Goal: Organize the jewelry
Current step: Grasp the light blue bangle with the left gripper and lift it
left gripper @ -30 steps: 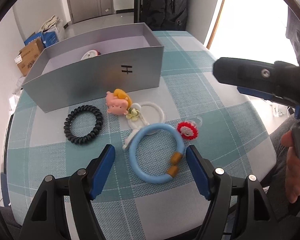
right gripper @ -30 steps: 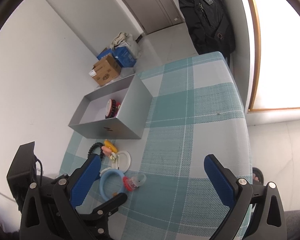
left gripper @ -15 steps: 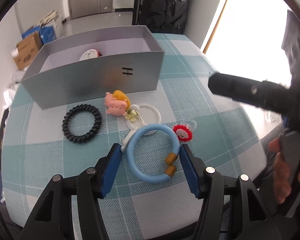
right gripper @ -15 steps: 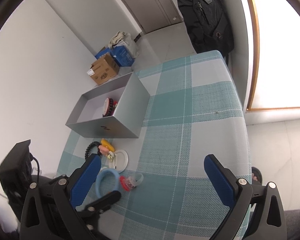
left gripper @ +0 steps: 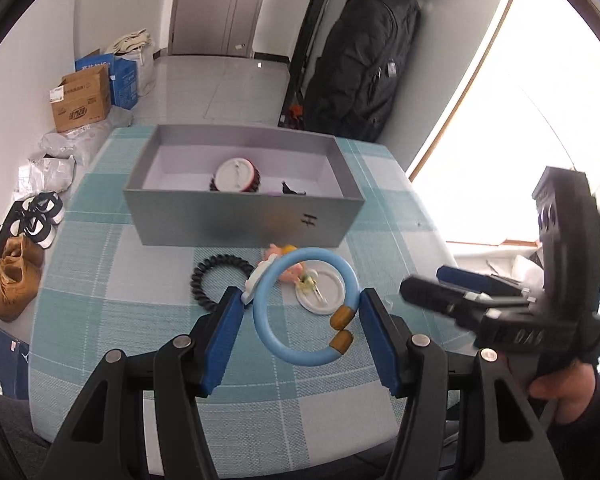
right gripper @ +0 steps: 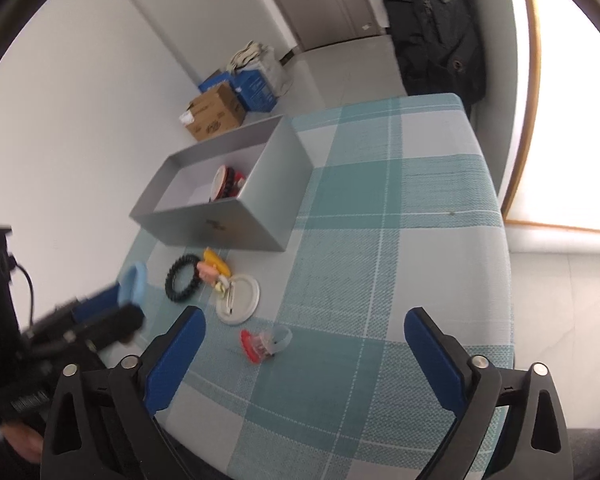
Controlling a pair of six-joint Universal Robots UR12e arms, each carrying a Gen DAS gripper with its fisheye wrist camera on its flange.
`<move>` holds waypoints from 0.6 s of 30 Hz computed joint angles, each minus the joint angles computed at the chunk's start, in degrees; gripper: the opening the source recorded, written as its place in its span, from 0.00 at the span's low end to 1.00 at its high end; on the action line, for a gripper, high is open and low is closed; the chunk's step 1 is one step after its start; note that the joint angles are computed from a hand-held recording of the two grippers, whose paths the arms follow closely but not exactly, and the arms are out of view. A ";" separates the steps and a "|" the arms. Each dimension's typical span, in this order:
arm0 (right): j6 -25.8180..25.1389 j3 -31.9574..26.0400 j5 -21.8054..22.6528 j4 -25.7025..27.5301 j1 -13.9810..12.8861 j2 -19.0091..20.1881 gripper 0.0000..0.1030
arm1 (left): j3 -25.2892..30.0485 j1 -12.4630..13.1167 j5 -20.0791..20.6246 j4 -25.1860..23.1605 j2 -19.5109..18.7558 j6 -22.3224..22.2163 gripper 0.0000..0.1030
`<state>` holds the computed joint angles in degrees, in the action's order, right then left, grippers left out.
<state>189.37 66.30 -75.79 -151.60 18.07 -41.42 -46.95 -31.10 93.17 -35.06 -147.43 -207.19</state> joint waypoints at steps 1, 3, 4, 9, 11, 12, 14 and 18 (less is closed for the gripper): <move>-0.63 0.04 -0.54 0.33 0.16 -0.03 0.88 | -0.07 0.05 0.05 0.37 0.01 -0.21 0.53; -1.87 -0.22 -2.96 1.90 0.77 0.04 0.78 | -0.77 0.28 -0.78 1.57 0.28 -1.20 0.53; -2.19 -0.32 -3.16 2.38 0.85 0.09 0.73 | -0.85 0.41 -1.13 1.87 0.30 -1.69 0.53; -4.13 -0.55 -3.54 2.19 1.31 0.32 0.66 | -1.45 1.15 -2.91 3.10 0.44 -3.93 0.53; -5.09 -0.51 -3.97 2.08 1.57 0.32 0.64 | -1.60 1.27 -3.04 3.23 0.48 -4.39 0.53; -6.00 -0.67 -4.25 2.41 1.78 0.42 0.61 | -1.59 1.32 -3.14 3.11 0.46 -4.67 0.53; -7.40 -1.03 -5.14 3.10 2.18 0.62 0.53 | -1.83 1.46 -3.57 3.12 0.58 -5.23 0.53; -11.48 -1.77 -10.60 3.94 3.61 1.07 0.47 | -2.62 1.88 -5.16 4.15 0.84 -6.75 0.53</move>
<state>177.89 64.54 -86.40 -147.66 21.68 -40.35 -49.56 -29.23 88.00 -30.91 -146.59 -213.95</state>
